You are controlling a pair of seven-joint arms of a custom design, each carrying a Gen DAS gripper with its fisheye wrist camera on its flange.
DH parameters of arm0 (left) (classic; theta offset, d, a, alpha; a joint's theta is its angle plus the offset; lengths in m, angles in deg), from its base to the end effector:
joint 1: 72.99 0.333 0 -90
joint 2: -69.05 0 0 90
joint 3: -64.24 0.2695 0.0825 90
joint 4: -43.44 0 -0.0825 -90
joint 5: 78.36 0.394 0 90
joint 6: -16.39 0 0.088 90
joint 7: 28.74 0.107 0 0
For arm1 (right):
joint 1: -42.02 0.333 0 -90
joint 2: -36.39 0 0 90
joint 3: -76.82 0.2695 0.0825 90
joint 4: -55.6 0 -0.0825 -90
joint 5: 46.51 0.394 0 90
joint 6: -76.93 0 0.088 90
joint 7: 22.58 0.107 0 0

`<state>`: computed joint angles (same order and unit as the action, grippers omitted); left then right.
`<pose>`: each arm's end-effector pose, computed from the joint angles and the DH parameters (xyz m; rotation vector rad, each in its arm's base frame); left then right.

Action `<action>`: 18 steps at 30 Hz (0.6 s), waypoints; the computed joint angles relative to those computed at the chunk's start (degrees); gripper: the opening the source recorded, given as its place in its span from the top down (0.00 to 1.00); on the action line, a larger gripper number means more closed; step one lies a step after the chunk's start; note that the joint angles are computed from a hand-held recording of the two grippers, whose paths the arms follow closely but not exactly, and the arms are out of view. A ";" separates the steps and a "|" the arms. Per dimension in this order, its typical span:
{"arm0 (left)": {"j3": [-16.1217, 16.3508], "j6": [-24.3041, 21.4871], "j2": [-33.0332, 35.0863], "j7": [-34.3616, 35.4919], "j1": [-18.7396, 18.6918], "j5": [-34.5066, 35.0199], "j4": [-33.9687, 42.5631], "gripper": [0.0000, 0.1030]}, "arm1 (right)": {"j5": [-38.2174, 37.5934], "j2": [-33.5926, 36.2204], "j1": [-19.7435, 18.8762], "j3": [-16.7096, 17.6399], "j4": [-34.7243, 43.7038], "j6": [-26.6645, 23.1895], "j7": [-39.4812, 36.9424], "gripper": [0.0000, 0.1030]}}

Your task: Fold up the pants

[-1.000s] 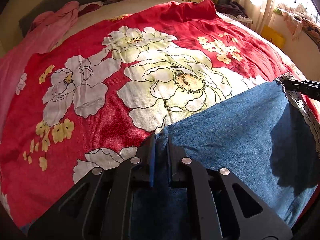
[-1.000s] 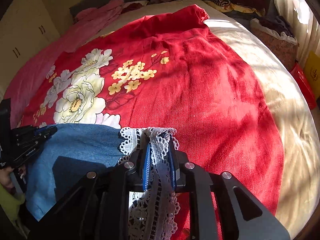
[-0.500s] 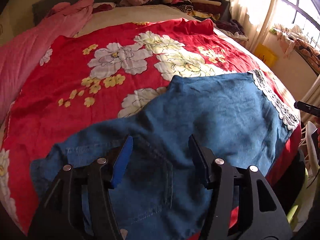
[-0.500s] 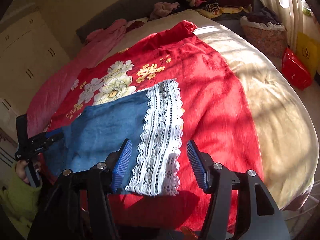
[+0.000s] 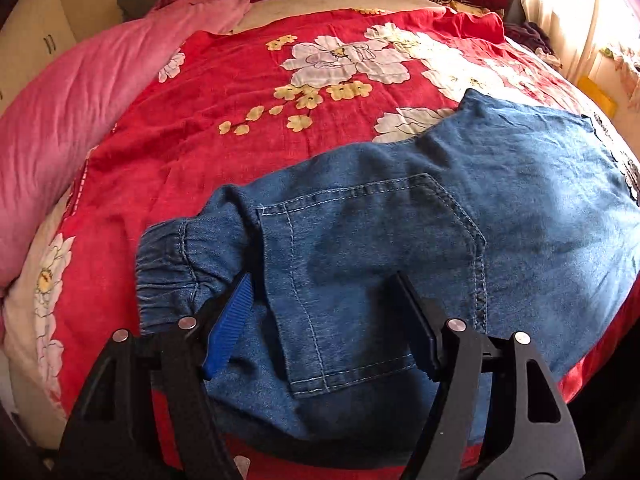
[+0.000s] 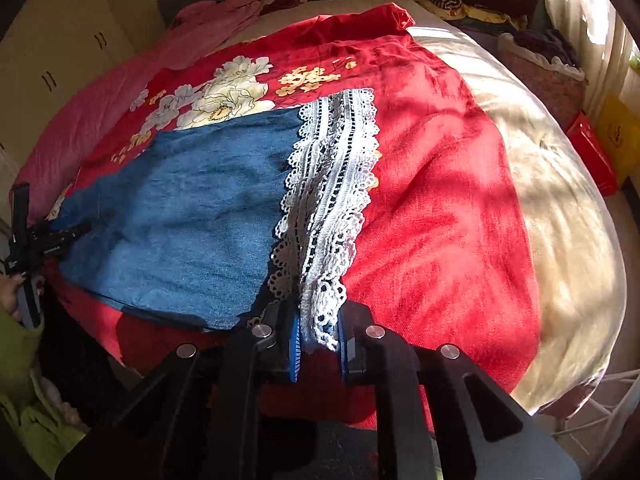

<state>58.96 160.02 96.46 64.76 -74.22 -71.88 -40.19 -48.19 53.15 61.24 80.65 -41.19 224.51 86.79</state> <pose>0.7227 -0.0717 0.4282 -1.6615 2.0813 -0.5171 0.6304 0.2643 0.4464 -1.8921 1.7545 -0.3247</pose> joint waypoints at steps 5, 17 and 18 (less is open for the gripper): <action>-0.42 0.15 0.76 1.24 0.59 -1.29 0.19 0.41 | -1.71 1.30 0.83 -0.89 -0.50 0.50 3.56 0.85; -1.85 4.64 -4.83 2.63 1.03 -3.81 -6.28 0.32 | -16.00 -5.81 3.93 -3.34 -6.55 2.71 19.90 0.44; -2.27 5.12 -5.37 3.30 1.32 -4.83 -6.72 0.30 | -18.41 -6.78 4.15 -3.41 -7.40 3.25 22.21 0.43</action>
